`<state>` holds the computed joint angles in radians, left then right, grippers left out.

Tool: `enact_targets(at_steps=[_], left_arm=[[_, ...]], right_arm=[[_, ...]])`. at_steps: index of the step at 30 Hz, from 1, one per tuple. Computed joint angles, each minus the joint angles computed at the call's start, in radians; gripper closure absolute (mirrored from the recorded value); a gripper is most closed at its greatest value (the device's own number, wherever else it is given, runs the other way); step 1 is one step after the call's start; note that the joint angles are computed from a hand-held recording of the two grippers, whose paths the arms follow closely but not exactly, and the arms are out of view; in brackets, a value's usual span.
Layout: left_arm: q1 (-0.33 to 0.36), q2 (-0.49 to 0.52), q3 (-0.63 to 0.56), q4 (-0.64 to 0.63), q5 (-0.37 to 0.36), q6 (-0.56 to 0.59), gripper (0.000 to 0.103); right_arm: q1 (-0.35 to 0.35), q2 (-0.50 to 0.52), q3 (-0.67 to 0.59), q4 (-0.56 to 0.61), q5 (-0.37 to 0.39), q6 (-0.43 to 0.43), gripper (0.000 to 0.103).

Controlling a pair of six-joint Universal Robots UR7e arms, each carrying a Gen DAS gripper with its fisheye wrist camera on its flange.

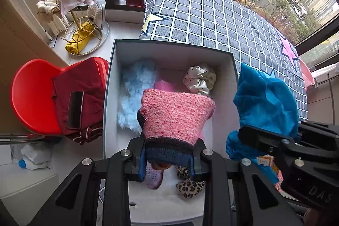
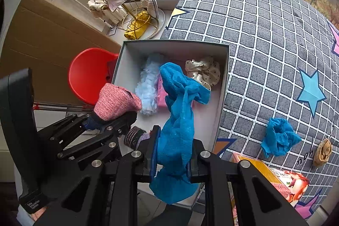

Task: Organize soft objects
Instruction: 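Lower both tools into the white box and open them to release sock and glove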

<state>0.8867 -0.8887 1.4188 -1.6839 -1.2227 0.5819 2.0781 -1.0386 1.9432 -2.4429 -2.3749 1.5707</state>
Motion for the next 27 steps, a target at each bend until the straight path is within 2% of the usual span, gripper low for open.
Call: enact_targets(at_steps=[9, 27], left_arm=[[-0.007, 0.021, 0.011, -0.019, 0.02, -0.017, 0.071], [-0.015, 0.063, 0.001, -0.03, 0.041, -0.059, 0.07]], right_arm=[[-0.034, -0.014, 0.044, -0.085, 0.011, -0.035, 0.081], [-0.07, -0.02, 0.075, -0.137, 0.012, -0.058, 0.081]])
